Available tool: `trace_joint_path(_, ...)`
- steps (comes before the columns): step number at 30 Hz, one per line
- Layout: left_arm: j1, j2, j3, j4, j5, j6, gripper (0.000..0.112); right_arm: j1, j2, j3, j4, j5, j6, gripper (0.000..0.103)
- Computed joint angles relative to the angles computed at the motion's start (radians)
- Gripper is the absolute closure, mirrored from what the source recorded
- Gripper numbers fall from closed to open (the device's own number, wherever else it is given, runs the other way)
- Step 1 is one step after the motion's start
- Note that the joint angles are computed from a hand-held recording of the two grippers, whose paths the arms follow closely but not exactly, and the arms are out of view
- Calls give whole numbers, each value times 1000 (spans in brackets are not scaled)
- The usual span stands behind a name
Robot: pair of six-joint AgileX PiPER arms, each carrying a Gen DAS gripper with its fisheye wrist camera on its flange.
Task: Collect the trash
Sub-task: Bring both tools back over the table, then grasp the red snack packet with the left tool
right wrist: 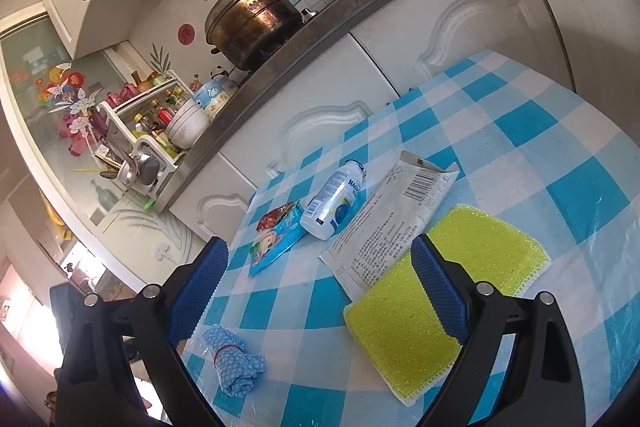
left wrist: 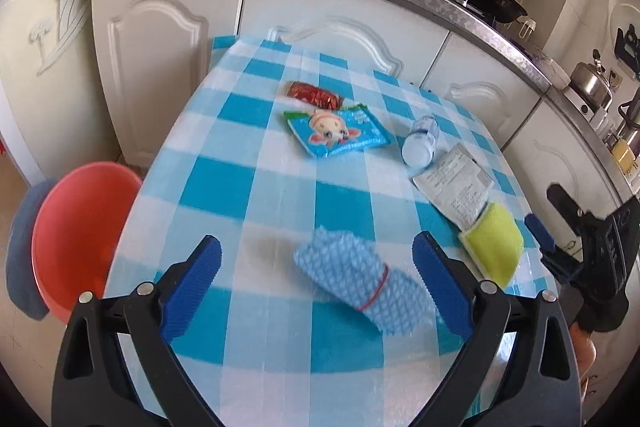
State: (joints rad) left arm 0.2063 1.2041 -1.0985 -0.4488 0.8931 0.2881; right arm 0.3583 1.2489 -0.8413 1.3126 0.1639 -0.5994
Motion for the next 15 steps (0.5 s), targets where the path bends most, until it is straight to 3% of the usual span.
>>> trace_joint_path(6,-126,298,-328,200,-62,-276,16,-47,9,4,154,55,-146,11)
trace_joint_path(9,-145,501,-565,223,32,-376,16,-77,23,-2,184,97,-176,11)
trace_joint_path(15,-188,887,-1086,273,312,-575,16,-137,34,2,251,164,-230,11)
